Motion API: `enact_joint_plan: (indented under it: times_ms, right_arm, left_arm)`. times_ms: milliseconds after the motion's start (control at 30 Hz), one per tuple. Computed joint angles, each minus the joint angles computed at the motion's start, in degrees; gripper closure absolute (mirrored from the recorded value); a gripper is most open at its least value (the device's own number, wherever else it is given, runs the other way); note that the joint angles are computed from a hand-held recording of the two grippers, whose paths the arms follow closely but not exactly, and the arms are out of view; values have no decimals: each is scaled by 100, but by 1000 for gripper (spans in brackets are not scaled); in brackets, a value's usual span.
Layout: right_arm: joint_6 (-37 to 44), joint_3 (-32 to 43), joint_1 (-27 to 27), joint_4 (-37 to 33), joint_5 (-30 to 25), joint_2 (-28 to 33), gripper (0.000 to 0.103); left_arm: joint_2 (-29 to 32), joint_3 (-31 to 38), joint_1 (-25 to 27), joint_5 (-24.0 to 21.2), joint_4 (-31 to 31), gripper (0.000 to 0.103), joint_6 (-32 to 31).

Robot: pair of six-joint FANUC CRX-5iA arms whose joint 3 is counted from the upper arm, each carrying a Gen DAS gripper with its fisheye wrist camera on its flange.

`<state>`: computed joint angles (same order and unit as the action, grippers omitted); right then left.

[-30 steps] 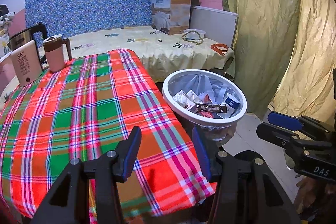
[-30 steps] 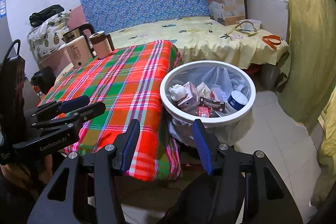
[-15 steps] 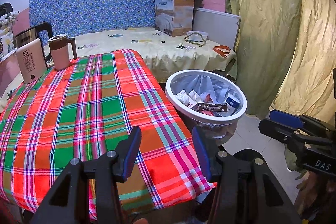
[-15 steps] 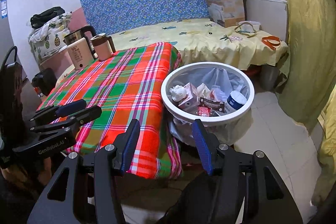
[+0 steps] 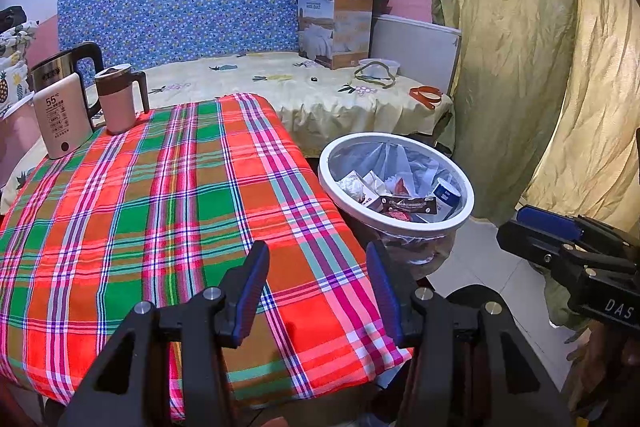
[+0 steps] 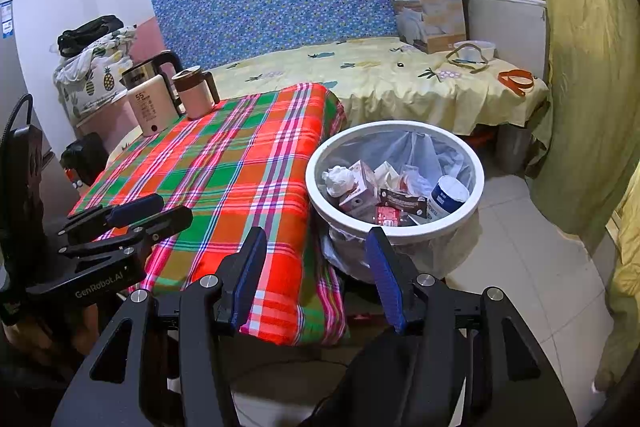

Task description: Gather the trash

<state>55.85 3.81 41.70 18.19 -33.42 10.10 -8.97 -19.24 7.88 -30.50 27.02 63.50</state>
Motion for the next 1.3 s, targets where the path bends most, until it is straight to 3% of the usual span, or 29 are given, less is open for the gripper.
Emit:
enact_joint_plan:
  times_ms: [1300]
  right_arm:
    - [166, 139, 24, -134, -13, 75, 49]
  left_arm:
    - [-14, 109, -7, -36, -408, 51, 448]
